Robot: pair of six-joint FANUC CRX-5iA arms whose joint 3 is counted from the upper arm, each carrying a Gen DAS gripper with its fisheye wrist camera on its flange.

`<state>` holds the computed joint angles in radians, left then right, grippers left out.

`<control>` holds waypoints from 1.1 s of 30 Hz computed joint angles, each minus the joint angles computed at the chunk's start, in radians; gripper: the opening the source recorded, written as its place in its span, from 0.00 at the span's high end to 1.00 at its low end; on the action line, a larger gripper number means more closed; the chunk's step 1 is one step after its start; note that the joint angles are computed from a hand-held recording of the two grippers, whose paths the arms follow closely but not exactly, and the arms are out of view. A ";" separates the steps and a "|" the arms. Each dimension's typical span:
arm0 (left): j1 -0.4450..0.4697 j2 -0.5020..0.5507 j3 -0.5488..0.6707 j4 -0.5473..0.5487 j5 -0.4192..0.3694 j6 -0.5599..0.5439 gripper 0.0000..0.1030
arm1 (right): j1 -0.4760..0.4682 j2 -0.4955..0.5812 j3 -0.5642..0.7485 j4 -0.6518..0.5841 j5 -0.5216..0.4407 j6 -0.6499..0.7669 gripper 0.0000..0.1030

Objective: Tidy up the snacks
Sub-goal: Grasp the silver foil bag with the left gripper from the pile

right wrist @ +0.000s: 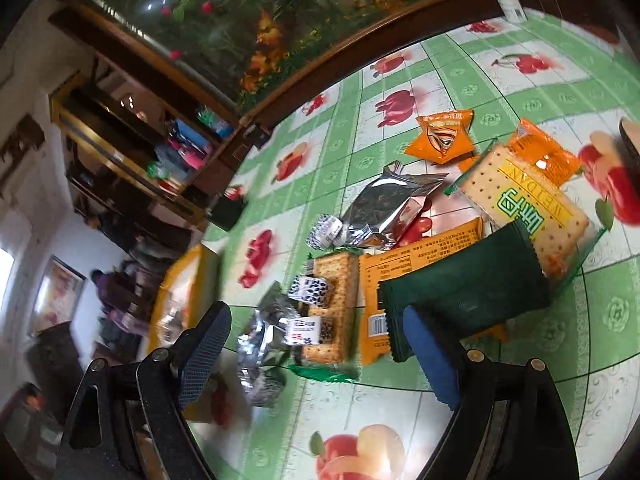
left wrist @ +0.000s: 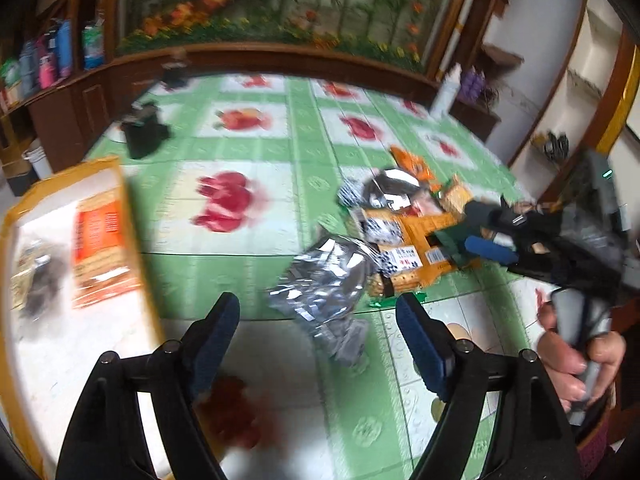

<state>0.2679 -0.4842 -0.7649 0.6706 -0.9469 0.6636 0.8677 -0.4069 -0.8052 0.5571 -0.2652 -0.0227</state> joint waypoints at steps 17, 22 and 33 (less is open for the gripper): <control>-0.158 0.102 -0.025 -0.016 0.242 0.065 0.37 | 0.033 0.012 0.014 -0.033 0.027 0.071 0.18; -0.139 0.050 -0.087 0.142 0.278 -0.046 0.37 | 0.086 0.057 0.036 0.150 -0.106 -0.013 0.29; -0.073 0.003 -0.142 0.291 0.282 -0.132 0.37 | 0.158 0.171 0.124 0.149 -0.295 0.066 0.40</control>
